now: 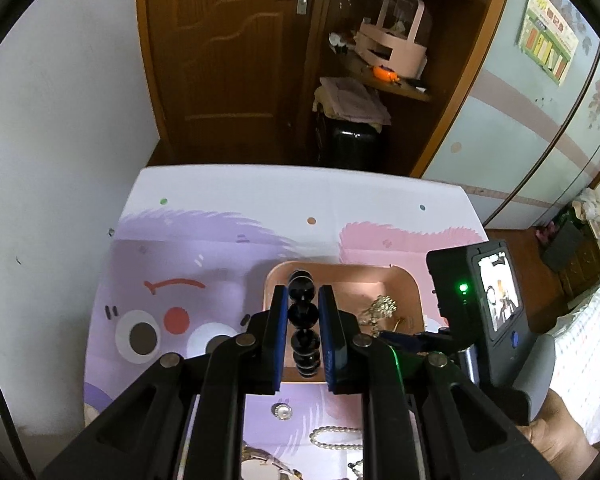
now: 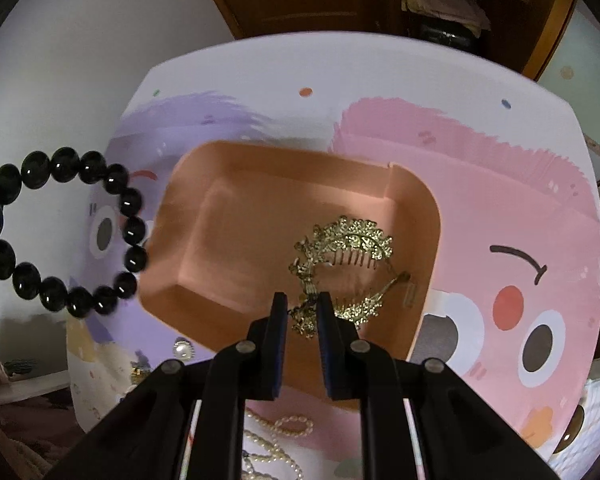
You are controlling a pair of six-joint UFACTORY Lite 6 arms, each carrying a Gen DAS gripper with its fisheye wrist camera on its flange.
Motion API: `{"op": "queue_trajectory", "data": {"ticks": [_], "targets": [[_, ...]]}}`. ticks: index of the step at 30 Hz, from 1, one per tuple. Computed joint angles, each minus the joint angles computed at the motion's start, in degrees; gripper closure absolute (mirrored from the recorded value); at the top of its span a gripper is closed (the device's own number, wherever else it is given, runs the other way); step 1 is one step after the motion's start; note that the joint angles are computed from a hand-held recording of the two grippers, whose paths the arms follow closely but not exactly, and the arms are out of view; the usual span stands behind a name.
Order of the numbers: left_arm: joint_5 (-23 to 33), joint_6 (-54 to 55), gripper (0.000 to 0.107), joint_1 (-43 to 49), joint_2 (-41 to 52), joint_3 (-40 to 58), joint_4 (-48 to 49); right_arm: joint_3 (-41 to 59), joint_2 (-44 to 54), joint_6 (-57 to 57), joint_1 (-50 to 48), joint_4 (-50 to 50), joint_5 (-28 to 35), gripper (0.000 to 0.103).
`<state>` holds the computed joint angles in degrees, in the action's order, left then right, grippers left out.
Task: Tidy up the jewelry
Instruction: 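Carry the bracelet in the left tool into the pink tray while the right tool drops the comb there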
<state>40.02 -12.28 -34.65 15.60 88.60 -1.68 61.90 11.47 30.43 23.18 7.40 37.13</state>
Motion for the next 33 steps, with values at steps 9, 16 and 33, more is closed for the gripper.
{"op": "queue_trajectory", "data": {"ticks": [9,16,33], "targets": [[-0.26,1.15,0.094,-1.34,2.35,0.78,-2.05,-7.86,-5.93,-9.45,-4.02,14.66,-5.53,0.076],[-0.79,2.28,0.094,-2.87,7.25,3.29,-4.61,-16.14,-19.84,6.64,-3.18,1.95,-6.21,0.076],[-6.48,-6.05,0.043,-1.26,5.20,-7.13,5.99,-27.48,-39.28,25.92,3.36,-13.41,0.28,0.076]]}}
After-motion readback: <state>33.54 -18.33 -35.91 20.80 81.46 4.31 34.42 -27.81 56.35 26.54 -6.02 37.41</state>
